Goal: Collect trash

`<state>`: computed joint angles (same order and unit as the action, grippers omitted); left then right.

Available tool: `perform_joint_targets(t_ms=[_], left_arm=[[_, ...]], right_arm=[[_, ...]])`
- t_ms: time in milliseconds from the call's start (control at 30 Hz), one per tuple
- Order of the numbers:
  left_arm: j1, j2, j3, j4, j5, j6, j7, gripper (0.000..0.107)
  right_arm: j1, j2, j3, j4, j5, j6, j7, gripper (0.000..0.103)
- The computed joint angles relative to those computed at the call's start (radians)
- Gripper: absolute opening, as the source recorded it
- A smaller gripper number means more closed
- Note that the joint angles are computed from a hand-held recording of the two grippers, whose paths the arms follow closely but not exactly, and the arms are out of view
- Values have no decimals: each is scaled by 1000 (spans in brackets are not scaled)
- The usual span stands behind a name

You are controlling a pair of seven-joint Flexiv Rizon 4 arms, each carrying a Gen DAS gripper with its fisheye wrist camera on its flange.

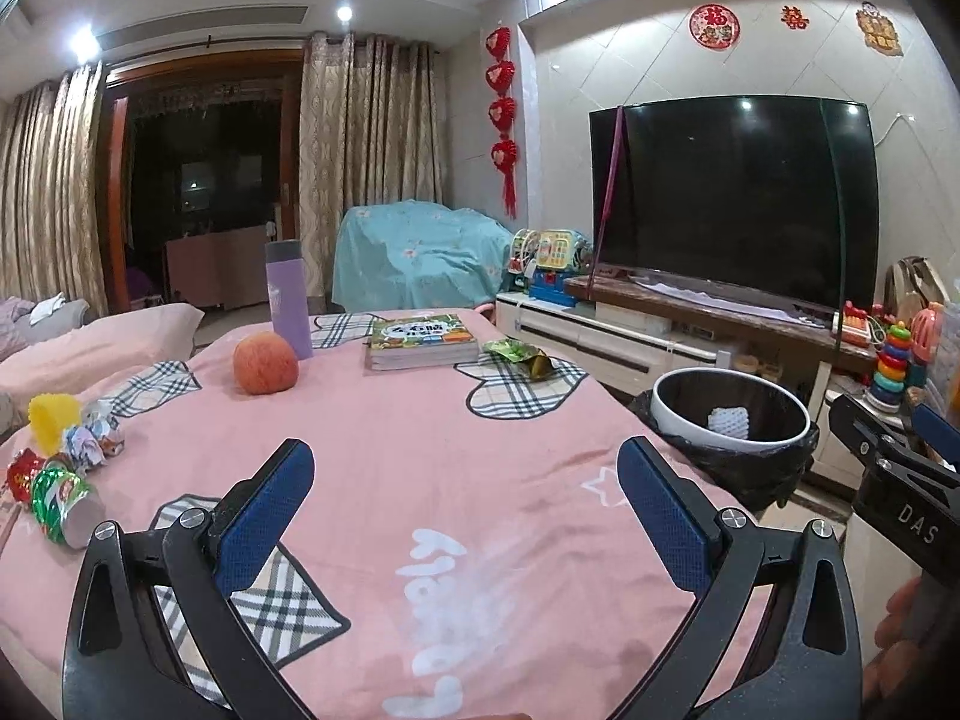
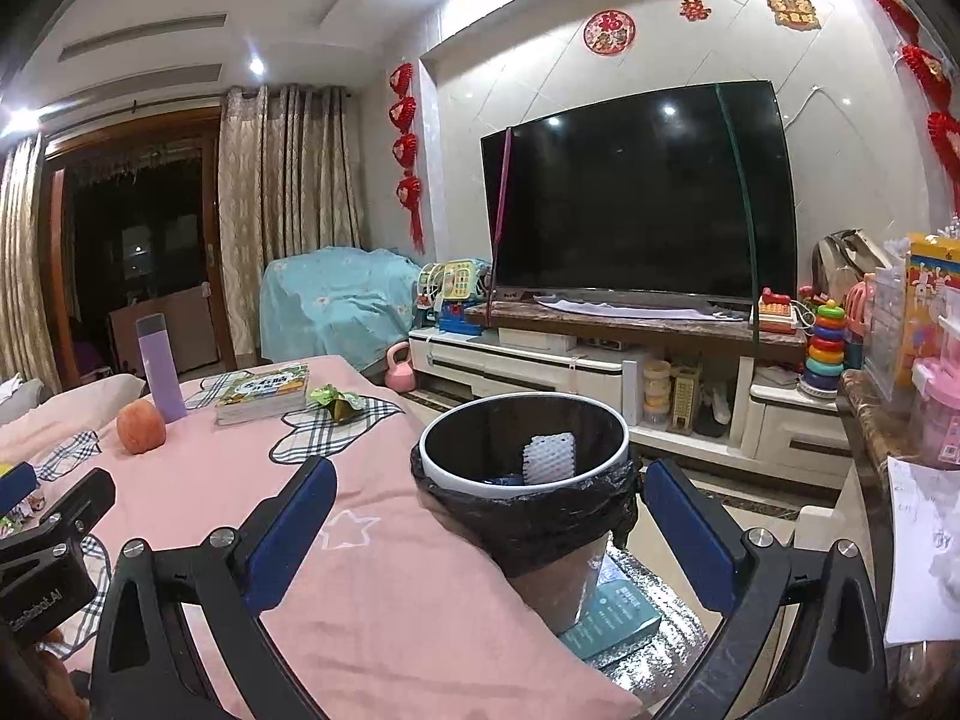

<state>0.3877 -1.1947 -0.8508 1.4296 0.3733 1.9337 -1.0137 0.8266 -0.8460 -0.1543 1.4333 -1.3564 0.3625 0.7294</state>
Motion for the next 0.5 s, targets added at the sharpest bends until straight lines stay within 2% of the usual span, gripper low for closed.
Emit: perform_joint_targets(t_ms=[500], left_arm=[[-9, 4, 16, -3, 3, 12, -13, 103]], right_arm=[[-3, 4, 2, 9, -17, 17, 11, 103]])
